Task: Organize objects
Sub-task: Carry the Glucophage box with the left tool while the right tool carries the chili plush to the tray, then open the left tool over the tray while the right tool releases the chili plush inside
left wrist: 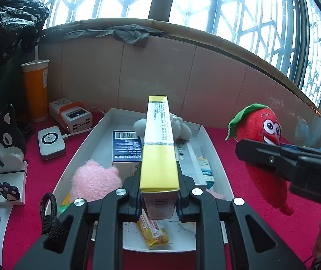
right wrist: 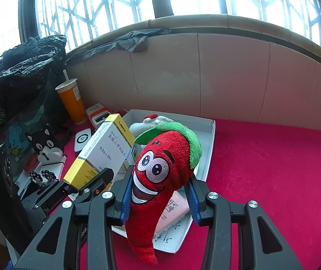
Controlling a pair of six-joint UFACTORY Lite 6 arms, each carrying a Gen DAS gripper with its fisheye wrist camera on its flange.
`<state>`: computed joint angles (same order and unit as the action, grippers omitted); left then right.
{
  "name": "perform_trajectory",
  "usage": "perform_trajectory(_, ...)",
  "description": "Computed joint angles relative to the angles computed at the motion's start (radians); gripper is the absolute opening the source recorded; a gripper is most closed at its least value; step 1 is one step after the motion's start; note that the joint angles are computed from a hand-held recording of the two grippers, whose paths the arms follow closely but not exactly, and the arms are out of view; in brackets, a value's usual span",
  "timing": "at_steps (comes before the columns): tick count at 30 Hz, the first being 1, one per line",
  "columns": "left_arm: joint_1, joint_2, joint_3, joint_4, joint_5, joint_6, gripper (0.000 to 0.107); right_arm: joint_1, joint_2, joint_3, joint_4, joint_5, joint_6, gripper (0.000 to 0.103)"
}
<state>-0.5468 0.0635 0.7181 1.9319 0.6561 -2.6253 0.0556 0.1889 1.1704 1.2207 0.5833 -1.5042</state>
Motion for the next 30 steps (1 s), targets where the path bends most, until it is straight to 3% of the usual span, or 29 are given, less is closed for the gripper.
perform_trajectory(15, 0.156, -0.001, 0.071, 0.057, -0.119, 0.099, 0.021, 0.087, 0.196, 0.262, -0.143, -0.032, 0.237, 0.045)
perform_trajectory(26, 0.28, 0.06, 0.154, 0.193, -0.237, 0.036, 0.02, 0.16, 0.335, 0.403, -0.228, -0.065, 0.362, 0.045)
perform_trajectory(28, 0.29, 0.061, 0.148, 0.213, -0.231, 0.014, 0.026, 0.17, 0.355, 0.417, -0.226, -0.084, 0.367, 0.051)
perform_trajectory(30, 0.298, 0.061, 0.14, 0.197, -0.225, 0.01, 0.042, 0.17, 0.375, 0.433, -0.236, -0.097, 0.391, 0.054)
